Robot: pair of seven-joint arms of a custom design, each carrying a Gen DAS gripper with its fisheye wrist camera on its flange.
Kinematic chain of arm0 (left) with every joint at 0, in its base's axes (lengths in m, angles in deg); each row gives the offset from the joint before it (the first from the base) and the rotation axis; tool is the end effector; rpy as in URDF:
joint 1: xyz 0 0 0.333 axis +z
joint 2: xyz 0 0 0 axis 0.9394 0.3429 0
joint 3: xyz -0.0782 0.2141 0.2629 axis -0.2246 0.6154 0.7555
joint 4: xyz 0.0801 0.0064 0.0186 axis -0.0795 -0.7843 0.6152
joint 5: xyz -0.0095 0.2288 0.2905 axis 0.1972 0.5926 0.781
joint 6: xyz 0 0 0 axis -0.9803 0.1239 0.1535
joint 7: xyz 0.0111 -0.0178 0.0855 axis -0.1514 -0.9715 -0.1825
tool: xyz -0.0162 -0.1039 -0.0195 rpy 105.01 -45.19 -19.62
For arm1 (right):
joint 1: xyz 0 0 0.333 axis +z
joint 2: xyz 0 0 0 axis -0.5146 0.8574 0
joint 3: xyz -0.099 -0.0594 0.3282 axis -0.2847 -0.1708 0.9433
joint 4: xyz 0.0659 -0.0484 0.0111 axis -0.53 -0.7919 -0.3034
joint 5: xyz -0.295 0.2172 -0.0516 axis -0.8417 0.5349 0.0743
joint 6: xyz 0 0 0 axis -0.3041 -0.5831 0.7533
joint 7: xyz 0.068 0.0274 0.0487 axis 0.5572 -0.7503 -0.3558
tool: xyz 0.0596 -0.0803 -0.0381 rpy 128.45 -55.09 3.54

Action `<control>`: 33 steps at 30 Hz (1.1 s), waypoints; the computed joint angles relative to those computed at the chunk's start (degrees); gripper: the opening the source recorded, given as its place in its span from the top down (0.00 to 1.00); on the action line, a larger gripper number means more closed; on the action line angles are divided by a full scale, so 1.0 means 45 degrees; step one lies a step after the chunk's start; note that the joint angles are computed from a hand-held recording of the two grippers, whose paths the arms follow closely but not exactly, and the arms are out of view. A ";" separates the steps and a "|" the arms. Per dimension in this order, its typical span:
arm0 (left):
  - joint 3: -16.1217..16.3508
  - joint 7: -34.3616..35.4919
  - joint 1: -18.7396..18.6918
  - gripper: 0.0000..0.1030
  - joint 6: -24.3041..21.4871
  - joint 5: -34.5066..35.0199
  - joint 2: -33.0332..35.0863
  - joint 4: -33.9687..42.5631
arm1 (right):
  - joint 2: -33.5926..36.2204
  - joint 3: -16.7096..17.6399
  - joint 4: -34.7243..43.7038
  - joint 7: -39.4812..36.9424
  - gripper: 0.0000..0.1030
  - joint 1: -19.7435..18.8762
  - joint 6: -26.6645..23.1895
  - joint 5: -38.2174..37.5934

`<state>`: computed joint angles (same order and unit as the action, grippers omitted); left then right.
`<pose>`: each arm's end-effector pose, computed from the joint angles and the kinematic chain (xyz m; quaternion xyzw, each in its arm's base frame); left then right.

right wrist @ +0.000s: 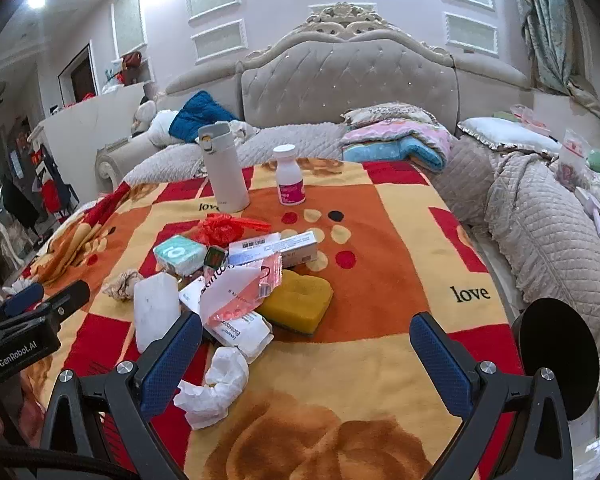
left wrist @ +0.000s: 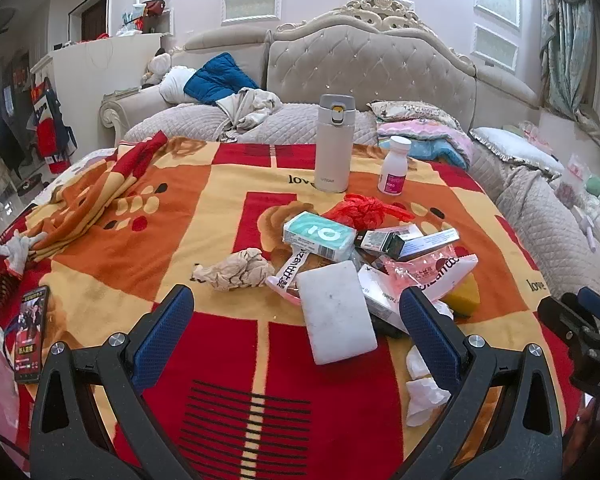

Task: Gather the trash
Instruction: 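Approach the white sponge pad with the left tool while the right tool approaches the crumpled white tissue, then grasp the white sponge pad with the left tool while the right tool grasps the white tissue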

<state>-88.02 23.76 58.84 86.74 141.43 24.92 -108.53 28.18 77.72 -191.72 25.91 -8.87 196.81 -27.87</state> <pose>0.4060 -0.2118 0.5195 -0.8133 0.3861 -0.2122 0.3800 0.5361 0.2978 0.5162 -0.8072 0.4104 -0.1463 0.3982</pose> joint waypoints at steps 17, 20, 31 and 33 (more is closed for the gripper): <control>0.0234 0.0178 0.0051 0.01 0.0493 -0.0263 -0.0077 -0.0427 | 0.0183 -0.0415 0.0534 0.1995 0.00 0.0134 -0.2103 -0.1461; 0.0321 0.0280 0.0151 0.01 0.0786 -0.0448 -0.0237 -0.0707 | 0.0313 -0.0392 0.0497 0.1894 0.00 0.0177 -0.2014 -0.1541; 0.0573 0.1263 0.0420 0.01 0.1124 -0.1191 -0.0720 -0.1972 | 0.0979 -0.0213 0.0987 0.1292 0.00 0.0160 -0.3401 -0.1573; 0.0760 0.1234 0.0549 0.01 0.1892 -0.1268 -0.0865 -0.2234 | 0.1127 -0.0115 0.1078 0.1061 0.00 0.0203 -0.3667 -0.1507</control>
<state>-84.60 29.31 61.31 95.26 135.72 21.02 -118.58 33.25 77.20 -186.87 30.69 -7.96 180.31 -34.65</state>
